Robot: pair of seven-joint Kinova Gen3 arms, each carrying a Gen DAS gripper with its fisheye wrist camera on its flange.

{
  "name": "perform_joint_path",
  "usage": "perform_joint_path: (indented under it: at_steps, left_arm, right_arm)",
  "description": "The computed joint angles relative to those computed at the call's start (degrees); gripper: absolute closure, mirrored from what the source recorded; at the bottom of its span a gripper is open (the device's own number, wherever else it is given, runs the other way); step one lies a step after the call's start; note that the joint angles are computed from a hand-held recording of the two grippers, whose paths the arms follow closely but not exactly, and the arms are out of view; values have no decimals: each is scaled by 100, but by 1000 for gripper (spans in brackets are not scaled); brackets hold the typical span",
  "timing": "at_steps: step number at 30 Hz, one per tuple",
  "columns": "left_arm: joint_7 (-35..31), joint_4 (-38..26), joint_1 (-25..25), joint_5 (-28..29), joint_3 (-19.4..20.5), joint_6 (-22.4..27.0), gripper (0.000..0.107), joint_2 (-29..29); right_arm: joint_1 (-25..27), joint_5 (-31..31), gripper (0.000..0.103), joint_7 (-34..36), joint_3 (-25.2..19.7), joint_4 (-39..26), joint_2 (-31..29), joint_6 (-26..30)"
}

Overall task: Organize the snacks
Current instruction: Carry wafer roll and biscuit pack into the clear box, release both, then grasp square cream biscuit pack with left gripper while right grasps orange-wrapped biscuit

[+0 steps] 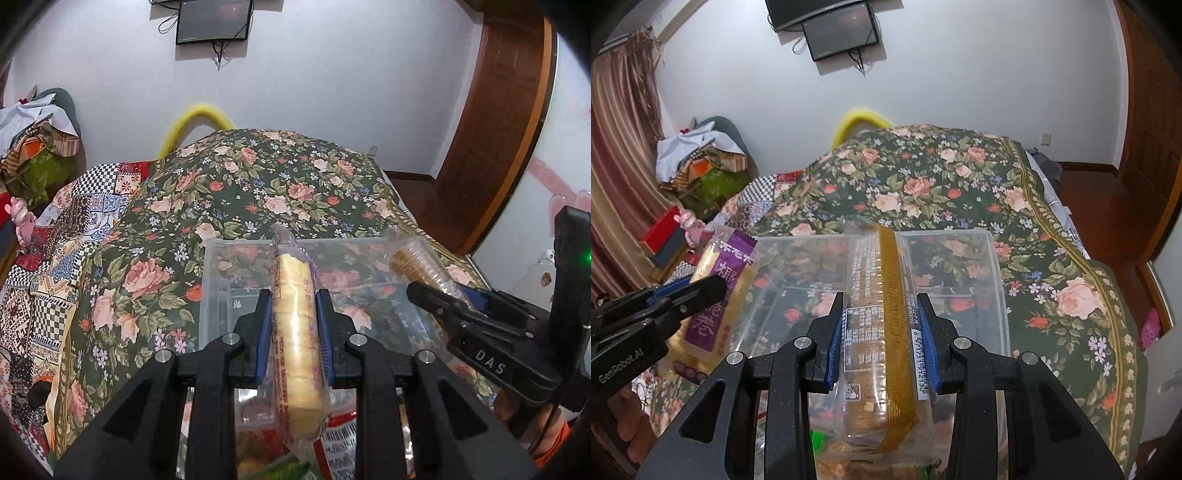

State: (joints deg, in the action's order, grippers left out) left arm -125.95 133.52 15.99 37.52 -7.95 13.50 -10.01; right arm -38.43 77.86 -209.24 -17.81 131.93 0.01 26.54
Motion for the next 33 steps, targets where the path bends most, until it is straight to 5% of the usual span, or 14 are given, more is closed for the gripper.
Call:
perform_joint_path:
  at_steps: [6,10,16,20,24,29,31,33]
  left_arm:
    - [342,-167,-310,-308,313,89,85,378]
    - [-104,-263,-508,190,254,440,85,599]
    - [-94,-201,-929,109,542,533,85,530]
    - [-110,-77,-985,-52,521,683,85,137]
    - [479,102,-1036,-822,706,704,83,-495]
    - [783,251,-774,-1268,268,1200,81,-1344]
    - [983,278,-809,-1487,209,1448,73,-1665]
    - [1208,349,-900,-1711,177,1678,48,-2052]
  right_arm:
    - [12,-522,70,696,89,-198,203,-76]
    - [-75,-930,67,1144,103,-309,275,23]
    - [-41,-1170,67,1329,167,-258,87,-146]
    - [-92,-1315,67,1486,-77,-211,-205,171]
    - [-143,-1555,66,1625,-431,-132,-579,552]
    - [-138,-1936,60,1727,-1048,29,-1114,1054]
    - [-179,-2114,51,1721,-1394,105,-1341,1379]
    - [-168,-2315,46,1767,-1645,155,-1536,1581]
